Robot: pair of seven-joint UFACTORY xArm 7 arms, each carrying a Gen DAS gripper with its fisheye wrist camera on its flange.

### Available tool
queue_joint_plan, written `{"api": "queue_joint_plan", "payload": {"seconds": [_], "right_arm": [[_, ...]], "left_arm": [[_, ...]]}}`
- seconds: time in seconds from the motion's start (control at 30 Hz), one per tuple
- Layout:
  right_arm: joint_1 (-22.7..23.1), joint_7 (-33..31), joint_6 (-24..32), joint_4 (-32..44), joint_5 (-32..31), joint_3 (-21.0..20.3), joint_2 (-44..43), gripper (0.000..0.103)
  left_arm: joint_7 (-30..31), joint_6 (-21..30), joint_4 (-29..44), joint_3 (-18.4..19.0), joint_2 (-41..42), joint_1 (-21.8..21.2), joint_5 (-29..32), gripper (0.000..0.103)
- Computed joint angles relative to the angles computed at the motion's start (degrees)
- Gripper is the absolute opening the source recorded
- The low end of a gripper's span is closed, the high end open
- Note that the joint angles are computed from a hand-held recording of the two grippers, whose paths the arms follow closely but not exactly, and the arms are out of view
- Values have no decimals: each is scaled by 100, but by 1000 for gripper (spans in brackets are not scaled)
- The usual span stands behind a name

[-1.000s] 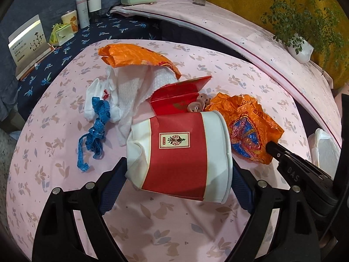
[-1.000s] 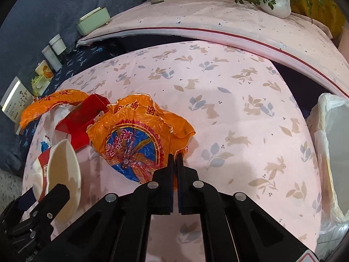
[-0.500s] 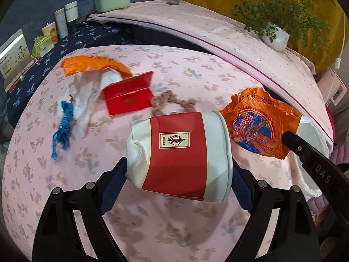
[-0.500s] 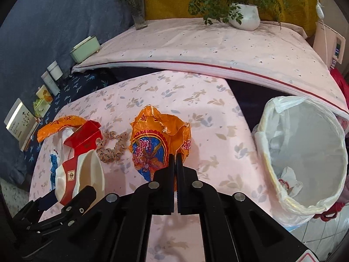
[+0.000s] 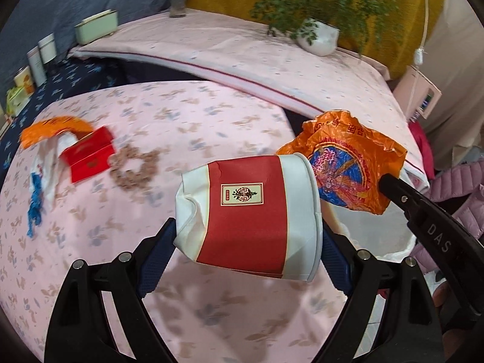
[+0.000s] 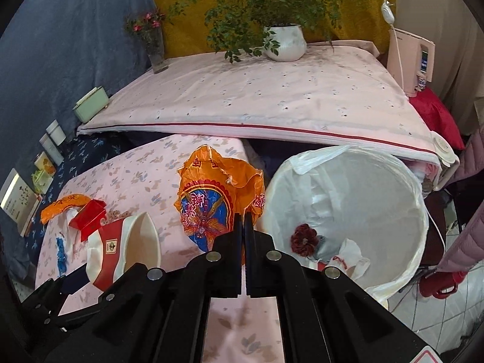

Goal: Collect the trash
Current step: 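Carry the cup over the bin with the left tool while the right tool carries the wrapper, then open both tools to drop the cup and wrapper into the bin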

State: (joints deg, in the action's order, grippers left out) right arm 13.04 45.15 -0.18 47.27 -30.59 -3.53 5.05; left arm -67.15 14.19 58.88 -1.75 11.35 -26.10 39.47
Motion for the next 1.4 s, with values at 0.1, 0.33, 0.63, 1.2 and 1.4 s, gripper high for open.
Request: {"api": "queue_joint_plan", "payload": {"seconds": [0.1,0.33,0.63,1.2,1.4], "right_arm": [[38,690,111,22,-859,-369,-93,2],[-629,888,154,21,-1102,-281,-90,2],[-891,892,105,51,-1053,-433,57,2],[-614,1153,95,-46,-1464,-732,81,2],[-853,598,17,-309,-853,-403,8,2]], "left_arm": [[274,-52,335,-133,266,-41,-227,83],[1486,-321,1213,-407,1012,-168,-1358,83],[2579,-322,1886,-691,1596,-137,-2552,87],[1925,-867,255,353,622,-770,-1944,88],[1848,-1044,-261,560,599,-1203,-1526,90]]}}
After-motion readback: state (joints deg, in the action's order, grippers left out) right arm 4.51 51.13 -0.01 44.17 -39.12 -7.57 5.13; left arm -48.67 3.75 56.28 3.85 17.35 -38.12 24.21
